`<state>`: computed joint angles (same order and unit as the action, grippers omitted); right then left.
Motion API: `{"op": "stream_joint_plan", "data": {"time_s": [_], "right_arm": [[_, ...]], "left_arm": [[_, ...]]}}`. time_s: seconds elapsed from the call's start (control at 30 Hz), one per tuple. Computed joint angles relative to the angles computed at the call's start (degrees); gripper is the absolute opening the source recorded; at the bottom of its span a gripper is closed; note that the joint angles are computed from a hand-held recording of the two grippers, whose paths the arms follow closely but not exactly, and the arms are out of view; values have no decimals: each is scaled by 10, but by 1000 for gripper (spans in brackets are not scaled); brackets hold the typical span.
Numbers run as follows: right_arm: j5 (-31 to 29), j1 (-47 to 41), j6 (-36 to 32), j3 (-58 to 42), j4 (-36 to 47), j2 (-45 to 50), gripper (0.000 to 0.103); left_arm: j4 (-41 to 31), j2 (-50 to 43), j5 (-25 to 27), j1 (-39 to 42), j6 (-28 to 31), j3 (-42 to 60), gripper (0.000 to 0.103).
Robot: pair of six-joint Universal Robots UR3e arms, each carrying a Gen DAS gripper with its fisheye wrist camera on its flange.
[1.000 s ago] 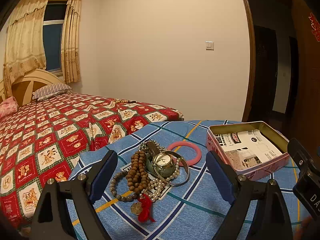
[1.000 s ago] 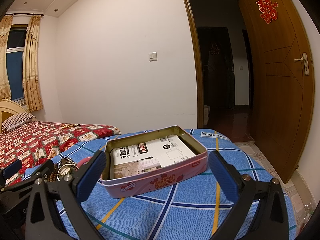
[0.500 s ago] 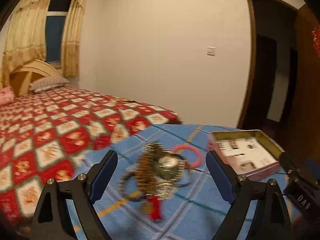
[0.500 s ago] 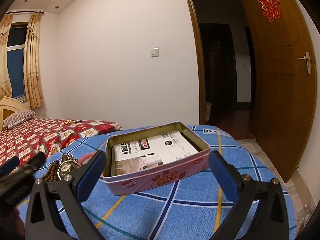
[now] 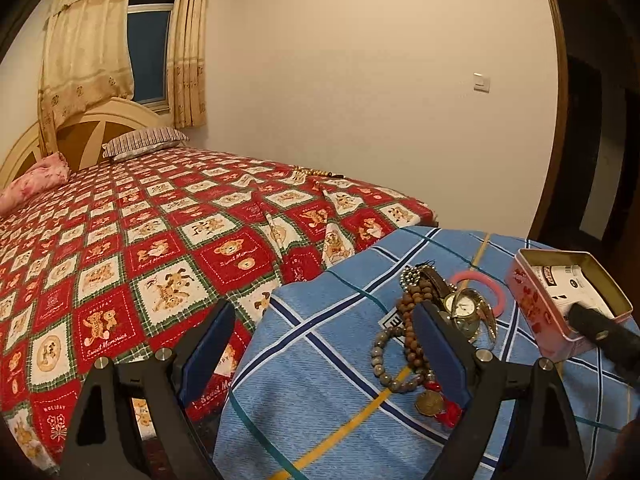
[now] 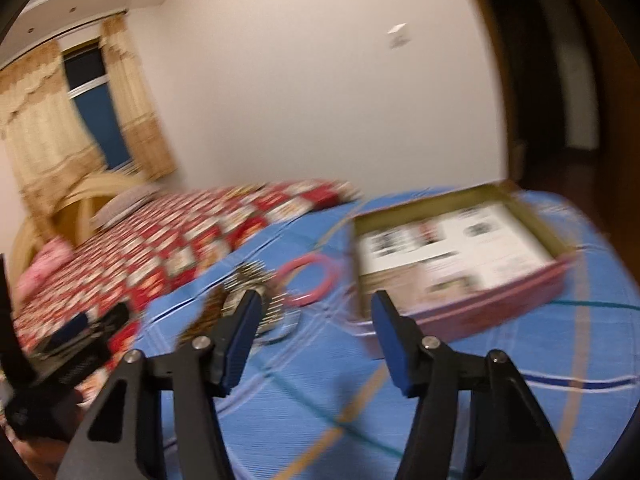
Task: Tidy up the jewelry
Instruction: 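Grasp the wooden bead strand with the left tool while the right tool grasps the thin silver bangle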
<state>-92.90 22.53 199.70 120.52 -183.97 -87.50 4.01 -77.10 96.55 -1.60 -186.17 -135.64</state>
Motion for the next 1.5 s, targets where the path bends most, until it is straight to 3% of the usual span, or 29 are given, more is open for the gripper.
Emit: {"op": "stream_joint_plan", "data": {"time_s": [0.3, 0.43, 0.57, 0.87, 1.1, 1.17, 1.2, 1.37, 1.5], "right_arm": [[41, 23, -29, -209, 177, 152, 61], [59, 11, -25, -238, 221, 176, 61], [97, -9, -26, -245, 228, 188, 66], [125, -19, -29, -238, 212, 188, 68], [121, -7, -42, -289, 239, 220, 82], [104, 1, -48, -303, 253, 226, 79], [101, 2, -49, -304, 254, 226, 70], [112, -5, -55, -277, 240, 211, 69], [117, -11, -45, -211, 162, 177, 69]], "left_arm": [[-30, 26, -52, 60, -7, -11, 90], [-39, 21, -60, 65, -9, -5, 90], [-50, 14, -66, 65, -4, 4, 90], [-52, -6, -34, 38, -3, 19, 90], [-51, -16, -18, 28, -1, 27, 90], [-51, -14, -22, 30, -3, 25, 90], [-51, -13, -23, 32, -3, 24, 90], [-55, -12, -31, 39, -5, 22, 90], [-60, -8, -45, 47, -1, 21, 90]]}}
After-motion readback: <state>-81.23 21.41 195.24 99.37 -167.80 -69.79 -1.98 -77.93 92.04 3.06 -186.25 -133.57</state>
